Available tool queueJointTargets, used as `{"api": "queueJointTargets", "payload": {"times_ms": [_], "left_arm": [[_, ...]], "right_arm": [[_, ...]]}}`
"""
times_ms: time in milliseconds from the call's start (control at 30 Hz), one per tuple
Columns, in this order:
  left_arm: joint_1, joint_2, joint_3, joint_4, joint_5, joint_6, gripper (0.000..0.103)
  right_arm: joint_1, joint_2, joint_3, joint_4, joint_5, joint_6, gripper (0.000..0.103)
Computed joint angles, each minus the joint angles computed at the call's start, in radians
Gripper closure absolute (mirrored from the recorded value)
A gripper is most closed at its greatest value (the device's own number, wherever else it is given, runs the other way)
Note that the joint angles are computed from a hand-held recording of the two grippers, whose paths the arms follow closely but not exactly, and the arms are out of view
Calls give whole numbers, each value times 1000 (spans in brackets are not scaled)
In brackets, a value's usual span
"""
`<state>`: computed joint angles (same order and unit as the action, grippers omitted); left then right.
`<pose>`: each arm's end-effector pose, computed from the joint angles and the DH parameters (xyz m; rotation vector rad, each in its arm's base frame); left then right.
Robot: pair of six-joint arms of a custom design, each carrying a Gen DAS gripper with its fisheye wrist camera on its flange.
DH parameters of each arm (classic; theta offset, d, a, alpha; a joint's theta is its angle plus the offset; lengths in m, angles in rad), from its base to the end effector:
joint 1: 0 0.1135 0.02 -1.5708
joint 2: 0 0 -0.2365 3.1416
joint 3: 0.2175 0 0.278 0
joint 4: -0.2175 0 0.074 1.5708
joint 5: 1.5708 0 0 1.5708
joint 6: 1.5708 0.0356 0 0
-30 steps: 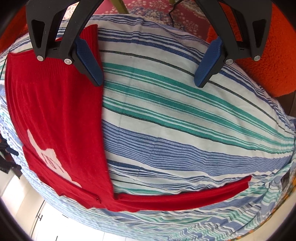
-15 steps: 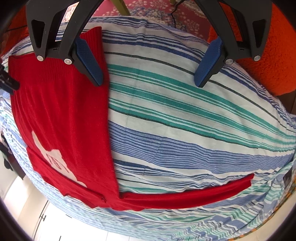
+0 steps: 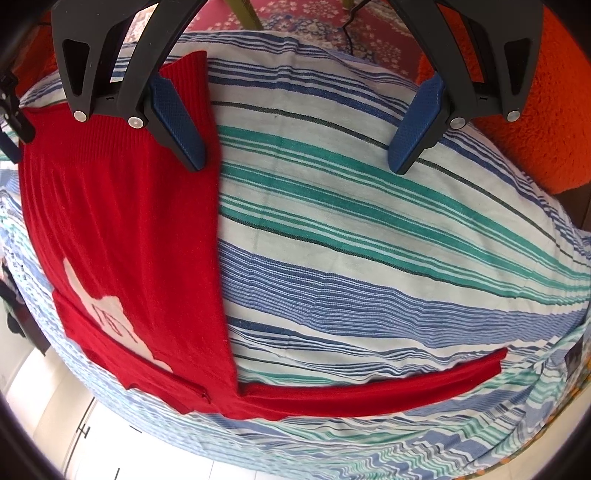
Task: Fold small clothes
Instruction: 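Move the left gripper to the other sleeve cuff, then grasp the other sleeve cuff with the left gripper and lift it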
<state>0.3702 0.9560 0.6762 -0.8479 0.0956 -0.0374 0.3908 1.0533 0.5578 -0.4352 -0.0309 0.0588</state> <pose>0.1951 0.0721 0.1905 -0.5159 2.6393 -0.0265 0.2176 0.0908 0.1549 -0.4283 2.4784 0.2237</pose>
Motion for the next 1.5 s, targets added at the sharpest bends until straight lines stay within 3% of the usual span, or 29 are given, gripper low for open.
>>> {"api": "queueJointTargets", "payload": {"times_ms": [500,1100,1167,1233,1300,1367,1500], "left_arm": [[76,3,16,-16,74,4,4],[63,3,18,-22,65,-7,4],[130,61,72,-66,163,22,4],[290,156,153,-115,359,52,4],[437,278,244,-115,486,27,4],[545,419,344,-77,550,-36,4],[647,676,555,35,580,-164,5]], "right_arm": [[79,-162,-33,-40,73,52,20],[137,-158,-67,-12,106,56,20],[136,-164,-69,-11,105,57,20],[136,-164,-67,-14,104,54,20],[139,-176,-71,-15,105,50,20],[144,-171,-71,-11,107,44,20],[166,-140,-64,-1,117,36,20]]}}
